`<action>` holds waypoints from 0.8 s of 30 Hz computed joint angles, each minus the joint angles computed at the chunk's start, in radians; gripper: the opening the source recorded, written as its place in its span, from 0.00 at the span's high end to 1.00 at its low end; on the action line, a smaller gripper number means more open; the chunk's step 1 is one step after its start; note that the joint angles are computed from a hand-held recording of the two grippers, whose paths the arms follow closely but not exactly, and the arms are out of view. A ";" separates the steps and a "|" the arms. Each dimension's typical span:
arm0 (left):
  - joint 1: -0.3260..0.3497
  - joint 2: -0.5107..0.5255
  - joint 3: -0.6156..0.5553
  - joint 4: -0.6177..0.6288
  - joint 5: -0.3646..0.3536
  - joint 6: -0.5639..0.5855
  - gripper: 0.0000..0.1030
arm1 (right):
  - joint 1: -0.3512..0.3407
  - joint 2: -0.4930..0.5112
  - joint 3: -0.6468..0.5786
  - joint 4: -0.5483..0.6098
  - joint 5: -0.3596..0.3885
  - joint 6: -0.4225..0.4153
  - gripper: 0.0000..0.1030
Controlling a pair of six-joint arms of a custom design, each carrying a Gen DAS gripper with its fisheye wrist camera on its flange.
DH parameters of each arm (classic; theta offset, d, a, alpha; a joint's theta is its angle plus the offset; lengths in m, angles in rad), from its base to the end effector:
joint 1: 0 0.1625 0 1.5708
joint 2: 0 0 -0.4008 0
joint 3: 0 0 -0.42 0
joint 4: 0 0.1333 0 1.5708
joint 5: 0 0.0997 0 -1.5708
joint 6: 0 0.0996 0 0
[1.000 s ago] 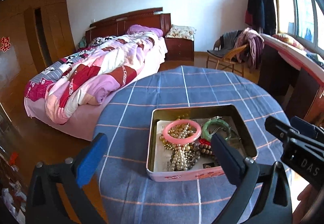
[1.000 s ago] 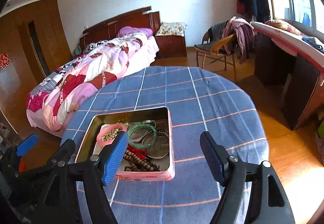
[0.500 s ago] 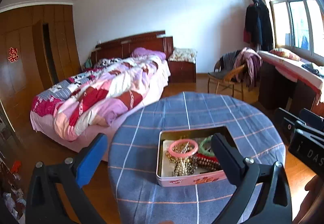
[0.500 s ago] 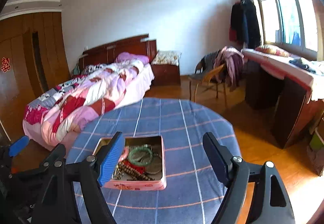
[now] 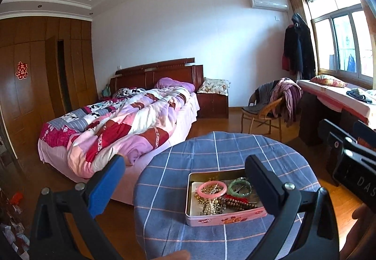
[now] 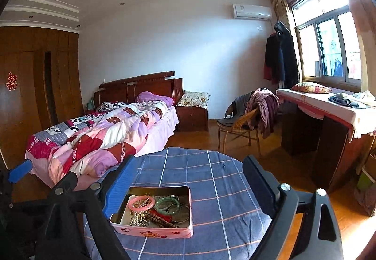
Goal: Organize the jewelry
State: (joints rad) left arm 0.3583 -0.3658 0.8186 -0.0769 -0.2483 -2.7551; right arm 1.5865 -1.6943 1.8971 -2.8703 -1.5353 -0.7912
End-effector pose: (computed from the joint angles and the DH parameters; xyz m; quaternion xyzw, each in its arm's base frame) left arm -0.5680 -0.4581 0.0384 0.0546 0.6722 -0.5783 0.4590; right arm 0.1446 -0.4939 0.5189 0.3435 -0.7811 0.4882 0.1830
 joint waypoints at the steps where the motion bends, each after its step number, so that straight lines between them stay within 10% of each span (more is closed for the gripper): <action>1: 0.001 -0.009 0.013 -0.027 0.001 0.018 0.00 | 0.000 -0.002 0.000 0.005 0.001 0.001 0.11; 24: -0.005 -0.002 0.013 -0.020 -0.001 0.014 0.00 | -0.005 -0.004 0.001 0.012 -0.001 0.009 0.11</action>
